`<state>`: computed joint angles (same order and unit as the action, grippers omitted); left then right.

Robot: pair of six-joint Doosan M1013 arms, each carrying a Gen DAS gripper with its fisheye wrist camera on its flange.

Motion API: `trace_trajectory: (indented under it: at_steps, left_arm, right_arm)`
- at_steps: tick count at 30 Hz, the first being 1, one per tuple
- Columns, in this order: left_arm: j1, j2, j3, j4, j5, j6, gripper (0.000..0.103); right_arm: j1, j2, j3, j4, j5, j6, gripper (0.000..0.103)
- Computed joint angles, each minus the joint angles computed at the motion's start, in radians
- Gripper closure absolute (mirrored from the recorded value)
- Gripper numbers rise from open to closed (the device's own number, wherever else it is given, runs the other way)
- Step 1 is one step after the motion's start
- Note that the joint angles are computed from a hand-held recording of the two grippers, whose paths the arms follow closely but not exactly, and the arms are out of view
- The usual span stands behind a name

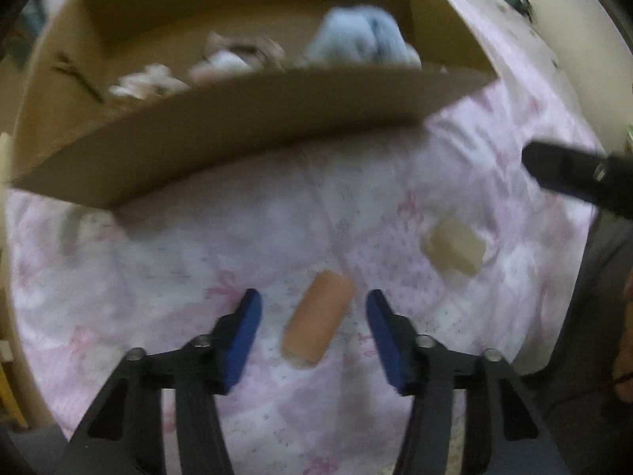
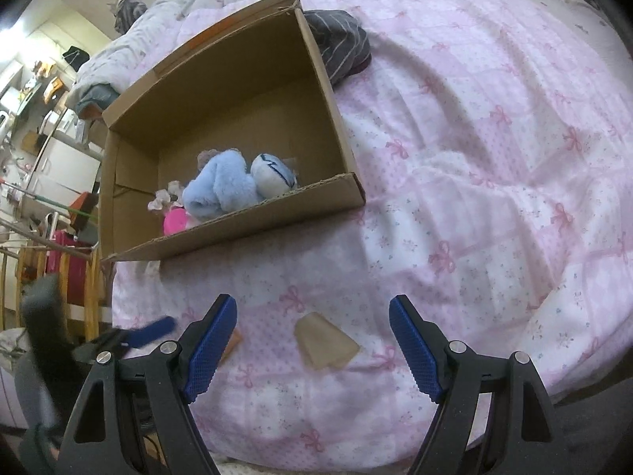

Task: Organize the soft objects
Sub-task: 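Grasp the orange cylinder with the left gripper while the right grasps the beige paper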

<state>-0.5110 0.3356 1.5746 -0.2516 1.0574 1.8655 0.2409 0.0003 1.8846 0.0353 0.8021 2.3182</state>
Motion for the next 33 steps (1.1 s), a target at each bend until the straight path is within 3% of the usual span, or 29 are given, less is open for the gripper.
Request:
trace_trajectory:
  at_steps: [3, 4, 6, 8, 14, 18, 20, 22, 25, 28, 33]
  left_arm:
    - [-0.002, 0.012, -0.007, -0.003, 0.013, -0.005, 0.063]
    - [-0.001, 0.014, -0.007, -0.013, 0.012, 0.001, 0.077]
    - [0.003, 0.021, -0.012, -0.033, 0.029, 0.006, 0.083]
    - [0.002, 0.019, -0.010, -0.030, 0.024, 0.006, 0.096]
    - [0.007, 0.005, -0.011, -0.061, 0.026, 0.002, 0.099]
    - [0.027, -0.010, -0.014, -0.075, -0.008, -0.052, 0.099]
    - [0.040, -0.016, -0.015, -0.087, -0.038, -0.074, 0.099]
    - [0.051, -0.020, -0.021, -0.082, -0.063, -0.097, 0.099]
    - [0.064, -0.025, -0.020, -0.078, -0.082, -0.123, 0.099]
    - [0.068, -0.021, -0.023, -0.087, -0.084, -0.133, 0.099]
    - [0.073, -0.026, -0.017, -0.095, -0.088, -0.128, 0.099]
  right_arm:
    - [-0.003, 0.004, -0.002, 0.002, 0.004, 0.001, 0.019]
    - [-0.002, 0.003, -0.002, 0.000, 0.006, 0.003, 0.019]
    - [-0.003, 0.007, -0.004, 0.010, 0.010, -0.008, 0.019]
    - [-0.002, 0.012, -0.007, 0.026, 0.010, -0.036, 0.019]
    - [0.016, 0.038, -0.027, 0.037, 0.039, -0.112, 0.019]
    - [0.047, 0.075, -0.057, -0.025, 0.098, -0.147, 0.021]
    - [0.064, 0.094, -0.067, -0.064, 0.121, -0.166, 0.040]
    - [0.075, 0.116, -0.078, -0.077, 0.156, -0.193, 0.049]
    - [0.086, 0.147, -0.091, -0.091, 0.209, -0.213, 0.049]
    - [0.098, 0.170, -0.105, -0.107, 0.254, -0.231, 0.071]
    - [0.101, 0.167, -0.102, -0.108, 0.252, -0.238, 0.094]
